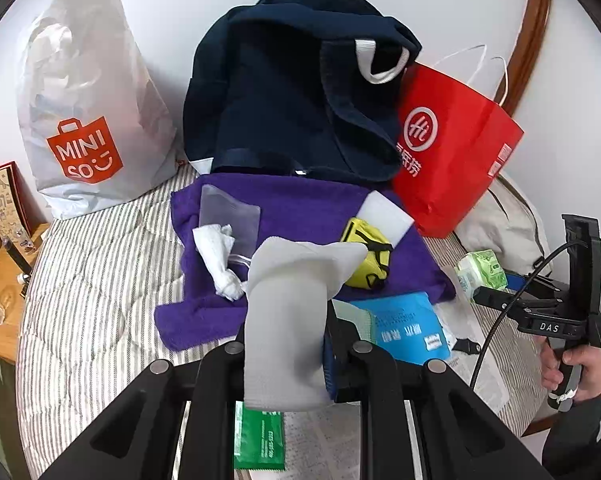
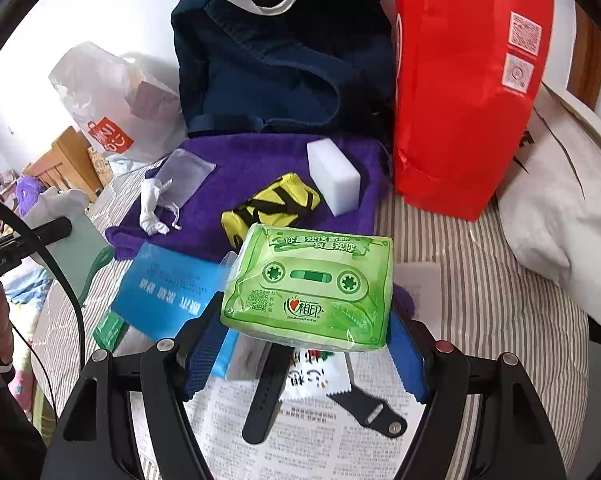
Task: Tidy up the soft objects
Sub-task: 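Carry the green wipes pack and grey cloth over the purple towel with both grippers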
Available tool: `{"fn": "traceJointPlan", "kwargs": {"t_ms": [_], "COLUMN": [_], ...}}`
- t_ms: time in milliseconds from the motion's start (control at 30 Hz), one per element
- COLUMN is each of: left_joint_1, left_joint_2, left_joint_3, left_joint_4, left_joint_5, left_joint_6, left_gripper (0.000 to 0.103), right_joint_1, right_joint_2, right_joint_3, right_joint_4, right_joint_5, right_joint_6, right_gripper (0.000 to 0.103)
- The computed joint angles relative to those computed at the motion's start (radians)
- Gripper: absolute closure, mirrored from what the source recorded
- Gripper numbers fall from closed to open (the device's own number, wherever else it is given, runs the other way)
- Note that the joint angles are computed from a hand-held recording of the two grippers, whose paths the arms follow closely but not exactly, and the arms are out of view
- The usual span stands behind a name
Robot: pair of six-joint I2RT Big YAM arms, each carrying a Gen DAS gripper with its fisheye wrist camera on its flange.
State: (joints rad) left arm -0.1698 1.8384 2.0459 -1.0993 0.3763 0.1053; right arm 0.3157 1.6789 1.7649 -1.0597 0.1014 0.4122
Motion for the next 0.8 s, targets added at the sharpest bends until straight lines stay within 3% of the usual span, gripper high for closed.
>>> {"fn": "traceJointPlan", "kwargs": {"t_ms": [800], "left_joint_1": [0.000], "left_joint_2": [0.120], "left_joint_3": [0.163], "left_joint_4": [-0.022], "left_joint_5": [0.005], "left_joint_6": [-0.044], "left_gripper": [0.084], "right_joint_1": [-0.011], "right_joint_2": [0.139], "right_joint_3": [0.175], "right_joint_4": [-0.074], "right_joint_5": [-0.004], "right_joint_6": [-0.010], "right_gripper": [0.029]}}
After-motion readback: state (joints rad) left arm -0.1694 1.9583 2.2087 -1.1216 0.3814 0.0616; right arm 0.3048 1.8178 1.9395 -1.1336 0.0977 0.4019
